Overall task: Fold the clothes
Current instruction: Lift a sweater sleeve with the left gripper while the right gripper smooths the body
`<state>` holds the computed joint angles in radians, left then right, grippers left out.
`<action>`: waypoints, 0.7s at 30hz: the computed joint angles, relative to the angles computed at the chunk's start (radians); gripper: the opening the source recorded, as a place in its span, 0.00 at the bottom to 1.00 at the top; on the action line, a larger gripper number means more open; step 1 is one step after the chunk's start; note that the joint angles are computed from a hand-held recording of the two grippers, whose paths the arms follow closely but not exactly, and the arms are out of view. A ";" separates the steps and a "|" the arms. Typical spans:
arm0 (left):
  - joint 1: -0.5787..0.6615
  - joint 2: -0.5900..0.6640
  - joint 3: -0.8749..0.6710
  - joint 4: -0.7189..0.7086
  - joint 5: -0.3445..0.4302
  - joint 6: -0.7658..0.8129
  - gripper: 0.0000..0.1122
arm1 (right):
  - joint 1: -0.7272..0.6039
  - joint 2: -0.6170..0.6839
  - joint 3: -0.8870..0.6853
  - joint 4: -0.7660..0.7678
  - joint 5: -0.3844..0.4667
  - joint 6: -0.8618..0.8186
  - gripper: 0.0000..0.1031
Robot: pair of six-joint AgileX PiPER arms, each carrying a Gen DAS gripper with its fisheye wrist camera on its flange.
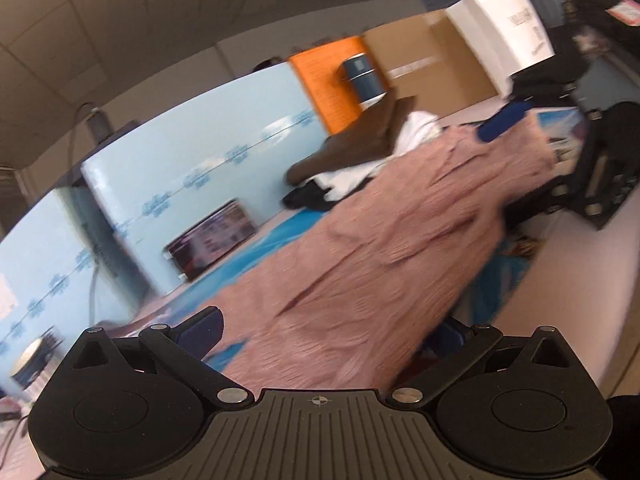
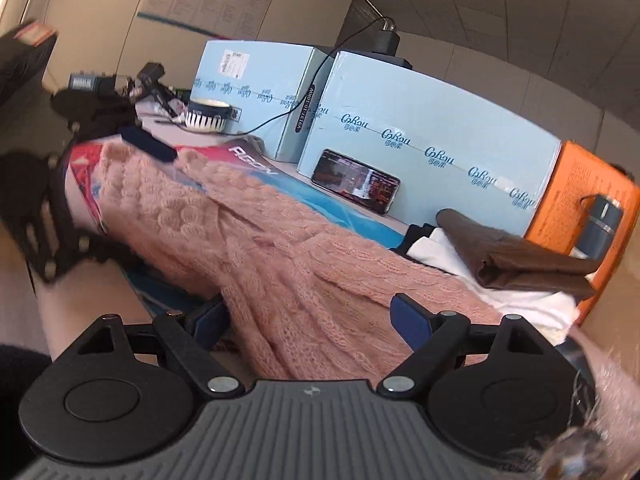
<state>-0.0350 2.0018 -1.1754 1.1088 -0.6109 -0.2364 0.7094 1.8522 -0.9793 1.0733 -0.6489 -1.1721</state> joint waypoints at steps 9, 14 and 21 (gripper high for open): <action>0.098 0.086 -0.152 -0.178 0.144 0.005 0.92 | 0.091 0.025 0.072 0.034 -0.172 -0.209 0.24; 0.129 0.094 -0.171 -0.018 0.088 -0.203 0.92 | 0.053 0.008 0.066 -0.016 -0.088 -0.102 0.17; 0.125 0.088 -0.159 -0.044 0.064 -0.185 0.92 | 0.134 0.063 0.083 0.008 -0.333 -0.186 0.61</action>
